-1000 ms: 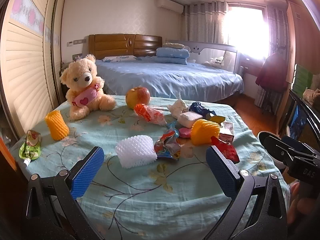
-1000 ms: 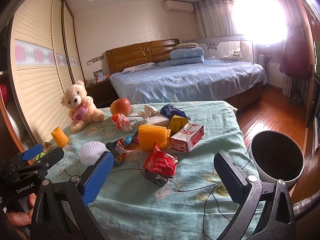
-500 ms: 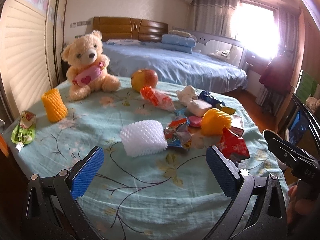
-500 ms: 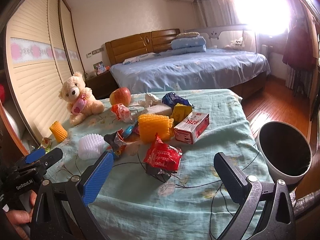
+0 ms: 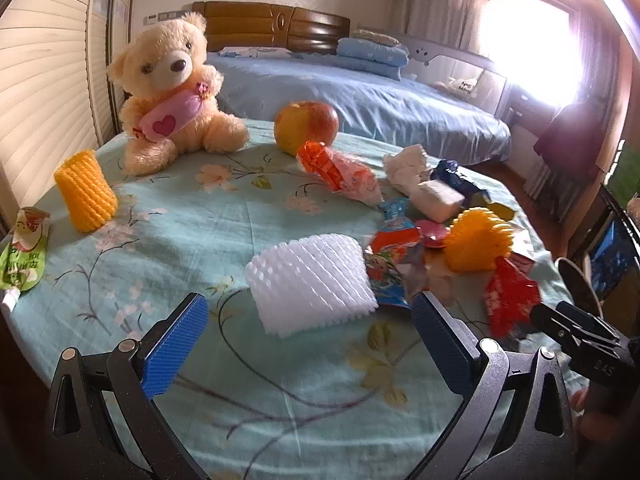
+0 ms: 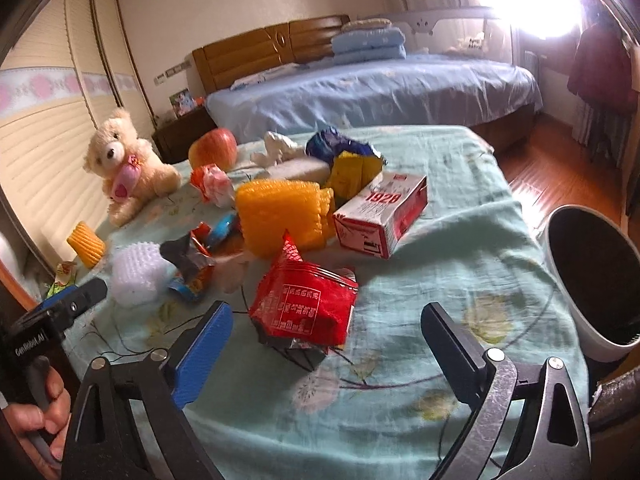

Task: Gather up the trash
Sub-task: 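Grasp the white foam net with the left tool while the right tool grasps the red snack bag, then carry the foam net and red bag with both tools over the trash bin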

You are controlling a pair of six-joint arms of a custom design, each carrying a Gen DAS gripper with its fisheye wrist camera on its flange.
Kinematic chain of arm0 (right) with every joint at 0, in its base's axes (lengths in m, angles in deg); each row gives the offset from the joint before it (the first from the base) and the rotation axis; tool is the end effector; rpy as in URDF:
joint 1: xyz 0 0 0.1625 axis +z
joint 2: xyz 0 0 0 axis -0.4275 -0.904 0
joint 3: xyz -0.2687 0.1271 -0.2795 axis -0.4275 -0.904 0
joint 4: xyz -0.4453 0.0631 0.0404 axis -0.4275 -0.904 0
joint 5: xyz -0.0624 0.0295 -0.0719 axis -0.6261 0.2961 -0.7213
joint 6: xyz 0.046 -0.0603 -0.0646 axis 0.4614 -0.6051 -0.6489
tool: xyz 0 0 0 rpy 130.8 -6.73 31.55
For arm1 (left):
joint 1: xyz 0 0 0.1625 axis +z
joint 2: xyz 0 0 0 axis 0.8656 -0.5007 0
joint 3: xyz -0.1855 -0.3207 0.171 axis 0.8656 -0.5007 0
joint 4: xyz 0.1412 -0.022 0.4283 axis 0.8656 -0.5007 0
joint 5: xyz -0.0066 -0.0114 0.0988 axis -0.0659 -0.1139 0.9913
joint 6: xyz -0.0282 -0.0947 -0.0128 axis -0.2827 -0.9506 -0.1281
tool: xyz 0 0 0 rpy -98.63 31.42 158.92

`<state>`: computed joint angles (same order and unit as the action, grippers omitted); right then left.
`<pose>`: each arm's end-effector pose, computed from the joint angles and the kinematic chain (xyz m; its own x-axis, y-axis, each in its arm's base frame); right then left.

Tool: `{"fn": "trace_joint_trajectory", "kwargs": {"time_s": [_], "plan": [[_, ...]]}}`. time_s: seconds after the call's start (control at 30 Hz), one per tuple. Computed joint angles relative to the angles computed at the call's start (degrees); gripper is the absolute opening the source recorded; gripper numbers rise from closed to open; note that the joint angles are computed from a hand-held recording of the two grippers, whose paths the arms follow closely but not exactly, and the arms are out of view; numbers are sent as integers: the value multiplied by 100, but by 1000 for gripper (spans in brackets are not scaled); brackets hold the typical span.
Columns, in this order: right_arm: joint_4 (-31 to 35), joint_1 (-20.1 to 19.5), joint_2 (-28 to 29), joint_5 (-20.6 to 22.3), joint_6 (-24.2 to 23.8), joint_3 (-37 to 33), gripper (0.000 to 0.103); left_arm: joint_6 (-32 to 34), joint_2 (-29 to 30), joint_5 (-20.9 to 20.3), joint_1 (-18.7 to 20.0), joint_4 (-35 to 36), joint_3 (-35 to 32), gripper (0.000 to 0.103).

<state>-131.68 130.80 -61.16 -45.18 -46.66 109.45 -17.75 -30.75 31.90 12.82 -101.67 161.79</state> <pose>0.3122 -0.7833 -0.0175 -0.8203 -0.2518 0.5136 -0.5115 0.7248 -0.4616 -0.0136 -0.7327 0.2941 -0.7837 -0.2052 -0.5862 0.3515 0.6316 -0.6910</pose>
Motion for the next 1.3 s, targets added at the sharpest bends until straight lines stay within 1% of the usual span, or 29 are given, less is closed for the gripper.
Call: {"fn": "trace_joint_trajectory", "kwargs": {"time_s": [0.13,0.17,0.23,0.27,0.3,0.33,0.37,0.4,0.43,0.47,0.5,0.6,0.8,0.97,1.1,1.3], "plan": [[301,-37,193,-26,48,-354,94,-169,178,-44,131,357,-317,103],[410,-50,229,-31,110,-435,93,-193,208,-51,154,409,-366,100],[597,-77,294,-40,221,-575,90,-202,270,-83,190,499,-451,93],[678,-91,323,-28,267,-637,88,-229,285,-99,198,586,-478,85],[764,-99,354,-36,304,-698,83,-255,290,-162,216,669,-497,75],[844,-105,385,-43,325,-753,80,-290,286,-245,235,777,-518,69],[913,-113,400,-37,339,-783,71,-295,279,-302,242,824,-519,60],[936,-113,405,-40,340,-790,60,-275,288,-326,239,820,-523,51],[900,-117,394,-20,322,-766,54,-235,287,-351,241,784,-512,47],[884,-125,387,30,321,-757,43,-213,263,-377,238,760,-477,40],[903,-137,351,93,352,-714,37,-211,245,-384,233,741,-447,35],[770,-156,248,175,368,-536,35,-207,144,-410,199,655,-290,26],[509,-192,-56,318,397,-61,33,-200,-86,-509,72,488,71,25],[205,-216,-310,380,412,303,33,-225,-213,-723,-79,491,304,25],[-42,-246,-533,401,404,586,33,-190,-204,-944,-197,592,324,25],[-376,-298,-796,299,377,915,33,-111,-49,-1192,-333,806,232,25]]}}
